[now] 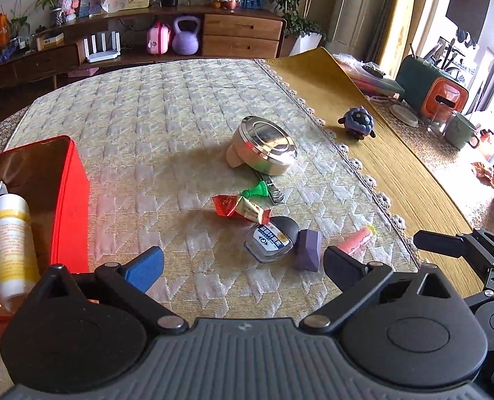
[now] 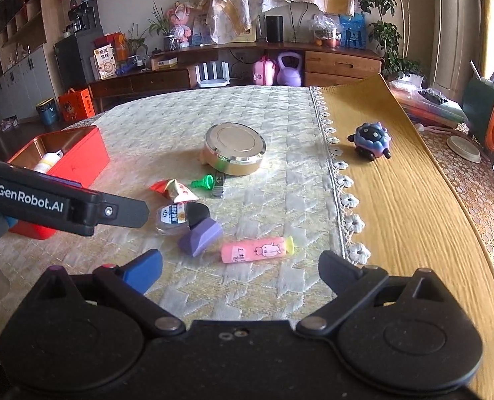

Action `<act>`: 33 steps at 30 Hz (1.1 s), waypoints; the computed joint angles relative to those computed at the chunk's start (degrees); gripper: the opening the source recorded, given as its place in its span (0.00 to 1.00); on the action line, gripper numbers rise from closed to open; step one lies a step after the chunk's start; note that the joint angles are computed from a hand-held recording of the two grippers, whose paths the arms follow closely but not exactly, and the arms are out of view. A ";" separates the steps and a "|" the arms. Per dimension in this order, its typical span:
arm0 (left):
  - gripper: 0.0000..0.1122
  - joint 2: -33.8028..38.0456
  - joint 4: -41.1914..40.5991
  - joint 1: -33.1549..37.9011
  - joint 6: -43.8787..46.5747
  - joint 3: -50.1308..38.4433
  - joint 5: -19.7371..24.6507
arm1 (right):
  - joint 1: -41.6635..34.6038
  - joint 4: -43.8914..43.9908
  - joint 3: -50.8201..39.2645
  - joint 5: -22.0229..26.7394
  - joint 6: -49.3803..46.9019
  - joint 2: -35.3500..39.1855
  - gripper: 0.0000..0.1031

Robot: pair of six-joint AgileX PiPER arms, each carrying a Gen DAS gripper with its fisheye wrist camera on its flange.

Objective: Organize rigid objects
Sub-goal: 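Grasp the small eye-drop bottle with the left tool while the right tool grasps the pink tube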

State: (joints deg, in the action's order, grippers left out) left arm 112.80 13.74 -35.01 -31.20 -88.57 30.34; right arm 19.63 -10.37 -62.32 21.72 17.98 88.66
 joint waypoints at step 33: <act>0.49 10.07 -14.52 1.60 20.46 -8.86 -2.90 | -1.52 1.08 -3.27 -3.16 -5.72 7.19 0.75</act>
State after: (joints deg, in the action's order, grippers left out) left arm 122.88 -0.78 -33.42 -10.74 -97.42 27.43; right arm 18.11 -9.29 -65.59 18.56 12.27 95.85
